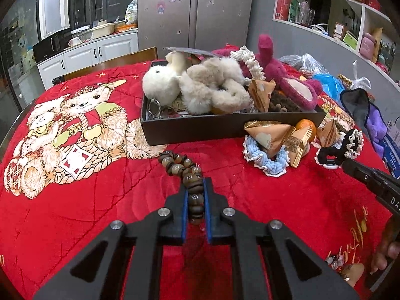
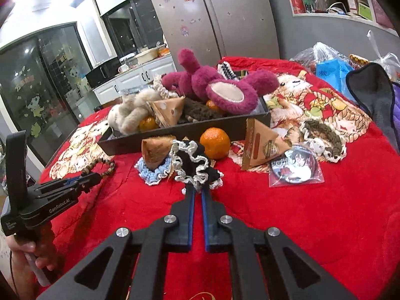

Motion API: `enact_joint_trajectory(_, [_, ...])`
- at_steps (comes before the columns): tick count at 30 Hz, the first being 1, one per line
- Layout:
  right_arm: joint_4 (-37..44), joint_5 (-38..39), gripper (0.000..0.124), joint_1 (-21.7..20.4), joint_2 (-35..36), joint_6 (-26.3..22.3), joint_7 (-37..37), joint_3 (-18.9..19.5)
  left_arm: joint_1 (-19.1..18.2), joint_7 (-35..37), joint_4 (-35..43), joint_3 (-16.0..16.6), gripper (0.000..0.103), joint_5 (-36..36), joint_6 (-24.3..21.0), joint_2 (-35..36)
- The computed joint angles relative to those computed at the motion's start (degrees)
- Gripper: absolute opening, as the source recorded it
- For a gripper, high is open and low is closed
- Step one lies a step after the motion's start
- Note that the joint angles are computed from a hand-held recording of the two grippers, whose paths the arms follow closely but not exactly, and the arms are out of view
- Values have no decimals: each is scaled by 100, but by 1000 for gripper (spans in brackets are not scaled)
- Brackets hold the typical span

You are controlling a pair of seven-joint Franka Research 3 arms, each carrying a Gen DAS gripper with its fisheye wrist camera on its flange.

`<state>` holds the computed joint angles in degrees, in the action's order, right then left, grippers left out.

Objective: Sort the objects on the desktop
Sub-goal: 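Carry the scrunchie with the right tool into the black tray while the left tool drops the bracelet there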

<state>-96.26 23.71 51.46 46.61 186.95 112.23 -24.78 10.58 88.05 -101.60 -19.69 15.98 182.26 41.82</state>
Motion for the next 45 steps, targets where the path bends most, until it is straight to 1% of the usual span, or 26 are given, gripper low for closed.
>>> enact_joint_trajectory(3, [-91, 30, 5, -108, -85, 244, -124, 162, 163, 52, -73, -178, 11, 15, 36, -34])
enact_joint_trajectory(4, [-139, -211, 5, -101, -106, 301, 89, 124, 211, 81, -127, -232, 11, 35, 67, -67])
enact_joint_trajectory(5, [-138, -129, 5, 106, -54, 257, 94, -113, 229, 107, -175, -252, 11, 63, 87, -104])
enact_joint_trajectory(6, [-95, 344, 5, 462, 68, 165, -188, -472, 229, 119, -227, -252, 11, 87, 137, -144])
enact_joint_trajectory(7, [-92, 496, 5, 617, 120, 153, -286, -630, 276, 126, -303, -305, 11, 107, 209, -187])
enact_joint_trajectory(8, [-145, 245, 5, 575, 74, 246, -88, -589, 407, 156, -376, -453, 11, 144, 248, -212])
enact_joint_trajectory(9, [-147, 396, 5, 541, 47, 320, -275, -505, 549, 186, -438, -614, 11, 184, 273, -229])
enact_joint_trajectory(10, [-161, 444, 5, 560, 32, 358, -343, -504, 684, 207, -525, -760, 11, 226, 331, -272])
enact_joint_trajectory(12, [-165, 649, 5, 815, 104, 372, -419, -761, 758, 150, -646, -823, 11, 291, 472, -375])
enact_joint_trajectory(13, [-162, 713, 5, 848, 98, 408, -465, -774, 831, 112, -702, -887, 11, 342, 547, -421])
enact_joint_trajectory(14, [-156, 748, 5, 819, 61, 465, -539, -706, 927, 73, -740, -976, 11, 410, 602, -451])
enact_joint_trajectory(17, [-100, 976, 5, 1003, 92, 448, -714, -850, 1192, -106, -828, -1201, 11, 623, 734, -541])
enact_joint_trajectory(20, [-42, 1088, 5, 1101, 55, 460, -879, -871, 1362, -323, -798, -1345, 11, 822, 747, -580])
enact_joint_trajectory(22, [4, 1160, 5, 1250, 74, 420, -949, -1001, 1624, -413, -755, -1629, 11, 938, 638, -532])
enact_joint_trajectory(23, [40, 1156, 5, 1257, 65, 391, -981, -1002, 1687, -424, -740, -1707, 11, 975, 613, -520])
enact_joint_trajectory(24, [82, 1170, 5, 1321, 87, 351, -979, -1082, 1679, -432, -731, -1705, 11, 994, 612, -528])
enact_joint_trajectory(26, [139, 1140, 5, 1395, 111, 261, -940, -1194, 1556, -468, -736, -1578, 11, 1013, 655, -606])
enact_joint_trajectory(28, [184, 1028, 5, 1369, 81, 228, -887, -1187, 1482, -488, -685, -1523, 11, 1043, 624, -625])
enact_joint_trajectory(31, [226, 866, 5, 1392, 54, 160, -821, -1257, 1485, -382, -495, -1615, 11, 1066, 448, -558])
enact_joint_trajectory(33, [297, 695, 5, 1261, -15, 96, -814, -1141, 1436, -245, -319, -1647, 11, 990, 311, -502])
enact_joint_trajectory(36, [462, 461, 5, 1143, -14, -56, -684, -1141, 1312, 32, 84, -1697, 11, 809, 86, -329])
enact_joint_trajectory(38, [645, 282, 5, 957, 0, -180, -588, -1056, 1150, 223, 486, -1685, 11, 683, -125, -150])
enact_joint_trajectory(41, [1000, 72, 5, 758, 124, -449, -347, -1078, 926, 511, 1190, -1727, 11, 450, -547, 202])
enact_joint_trajectory(43, [1226, -41, 5, 622, 197, -630, -161, -1096, 684, 711, 1789, -1698, 11, 315, -853, 493])
enact_joint_trajectory(45, [1406, -170, 5, 423, 209, -712, -65, -980, 442, 892, 2342, -1653, 11, 177, -1141, 759])
